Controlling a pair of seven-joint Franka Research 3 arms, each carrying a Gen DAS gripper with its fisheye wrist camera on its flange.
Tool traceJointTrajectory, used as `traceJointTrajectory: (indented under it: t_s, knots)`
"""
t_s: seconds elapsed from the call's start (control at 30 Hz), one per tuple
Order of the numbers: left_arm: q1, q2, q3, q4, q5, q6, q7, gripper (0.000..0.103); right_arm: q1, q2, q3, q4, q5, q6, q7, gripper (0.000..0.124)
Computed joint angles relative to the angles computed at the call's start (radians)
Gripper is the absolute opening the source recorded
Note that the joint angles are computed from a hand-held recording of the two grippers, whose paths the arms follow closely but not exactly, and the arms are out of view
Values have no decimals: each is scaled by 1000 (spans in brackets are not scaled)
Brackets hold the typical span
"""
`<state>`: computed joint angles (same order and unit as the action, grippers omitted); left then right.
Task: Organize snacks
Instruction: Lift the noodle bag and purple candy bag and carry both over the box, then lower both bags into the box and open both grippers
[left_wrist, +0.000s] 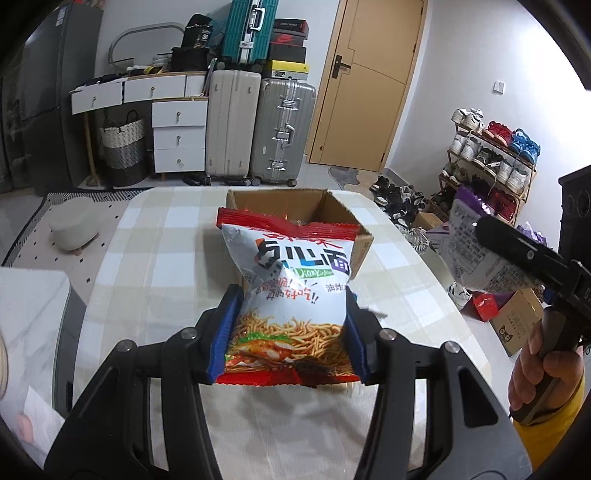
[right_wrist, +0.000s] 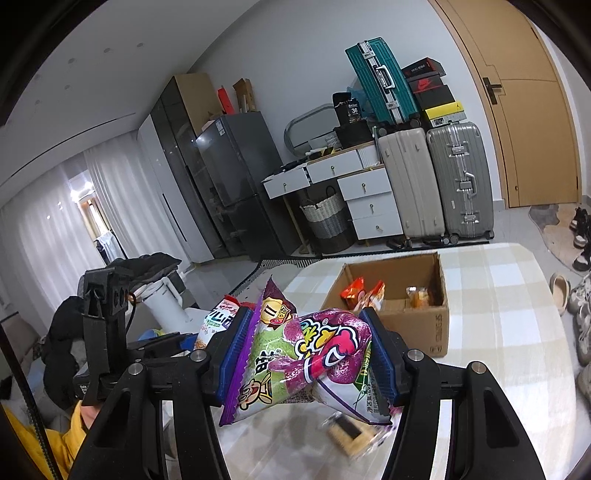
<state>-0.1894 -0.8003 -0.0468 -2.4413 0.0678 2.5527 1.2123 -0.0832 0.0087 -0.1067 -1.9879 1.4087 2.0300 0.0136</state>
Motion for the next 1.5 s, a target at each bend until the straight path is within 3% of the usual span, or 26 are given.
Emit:
traceJointTrajectory:
  t_s: [0.27, 0.43, 0.53, 1.0, 1.17, 1.5]
  knots:
    - [9, 197, 5, 173, -13, 4, 41, 48, 16, 102, 43, 161, -17, 107, 51, 60]
    - [34, 326, -7, 292, -17, 3, 58, 48, 10, 171, 74, 270, -28, 129, 80, 60]
    - [46, 405, -12, 367, -29, 1, 67, 49, 22, 209, 101, 323, -35, 221, 67, 60]
    - [127, 772, -68, 730, 18, -44, 50, 49, 23, 488, 216, 670, -272, 368, 268, 60]
    - [141, 881, -79, 830, 58, -64, 29, 49, 13, 594, 254, 791, -367, 372, 354, 60]
    - [173, 1114, -92, 1062, 20, -114, 86, 49, 17, 795, 302, 1044, -553, 322, 526, 60]
